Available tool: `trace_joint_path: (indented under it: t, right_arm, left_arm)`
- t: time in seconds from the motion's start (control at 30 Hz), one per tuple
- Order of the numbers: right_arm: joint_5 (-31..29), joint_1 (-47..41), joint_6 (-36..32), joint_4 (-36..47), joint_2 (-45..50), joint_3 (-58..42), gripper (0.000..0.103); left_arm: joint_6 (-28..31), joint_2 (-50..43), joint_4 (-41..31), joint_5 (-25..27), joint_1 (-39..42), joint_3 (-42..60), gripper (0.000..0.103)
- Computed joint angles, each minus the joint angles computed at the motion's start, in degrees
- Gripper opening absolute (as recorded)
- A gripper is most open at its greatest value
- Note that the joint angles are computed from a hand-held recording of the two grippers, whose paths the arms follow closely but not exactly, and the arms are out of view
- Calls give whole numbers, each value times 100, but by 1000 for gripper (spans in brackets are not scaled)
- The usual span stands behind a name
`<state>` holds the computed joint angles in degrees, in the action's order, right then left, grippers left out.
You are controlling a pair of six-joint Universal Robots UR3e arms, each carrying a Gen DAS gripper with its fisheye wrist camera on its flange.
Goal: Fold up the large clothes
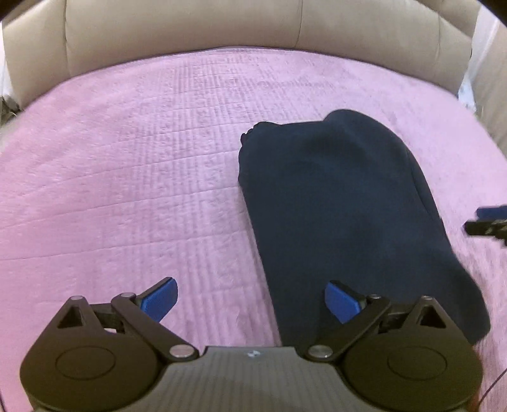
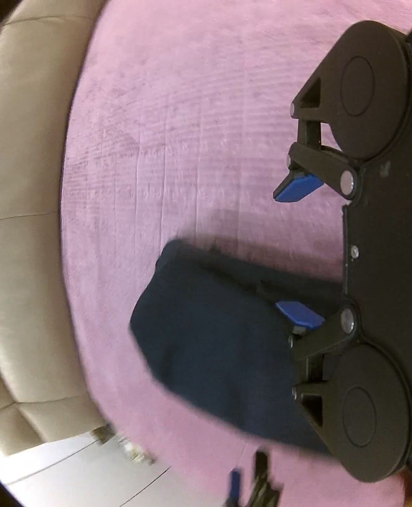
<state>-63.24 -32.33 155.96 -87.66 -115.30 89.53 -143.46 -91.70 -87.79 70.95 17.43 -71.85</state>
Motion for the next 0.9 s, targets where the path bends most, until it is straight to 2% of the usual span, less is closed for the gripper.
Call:
trace_joint_path:
  t: [0.13, 0.2, 0.23, 0.37, 0.5, 0.67, 0.9]
  right_arm:
    - [395, -210, -80, 1911, -120, -1212, 83]
    - [529, -233, -270, 2412, -335, -1518, 84]
    - [501, -125, -291, 2464, -418, -1603, 84]
    - [-454, 1245, 225, 1979, -318, -1704, 84]
    - [-818, 1916, 398, 1952, -229, -1627, 84]
    - [-890, 2082, 441, 1914, -200, -1616, 84]
    - [-995, 2152, 525, 1756, -279, -1550, 84]
  left_arm:
    - [7, 409, -935, -198, 266, 391, 101]
    - [76, 662, -1174, -234, 372, 448, 101]
    - [148, 815, -1211, -233, 447, 407, 102]
    - [289, 1332, -1279, -138, 566, 308, 102]
    - [555, 1687, -1780, -342, 827, 315, 102]
    - [670, 1690, -2218, -413, 968, 437, 102]
    - [744, 1810, -2217, -440, 1000, 320, 102]
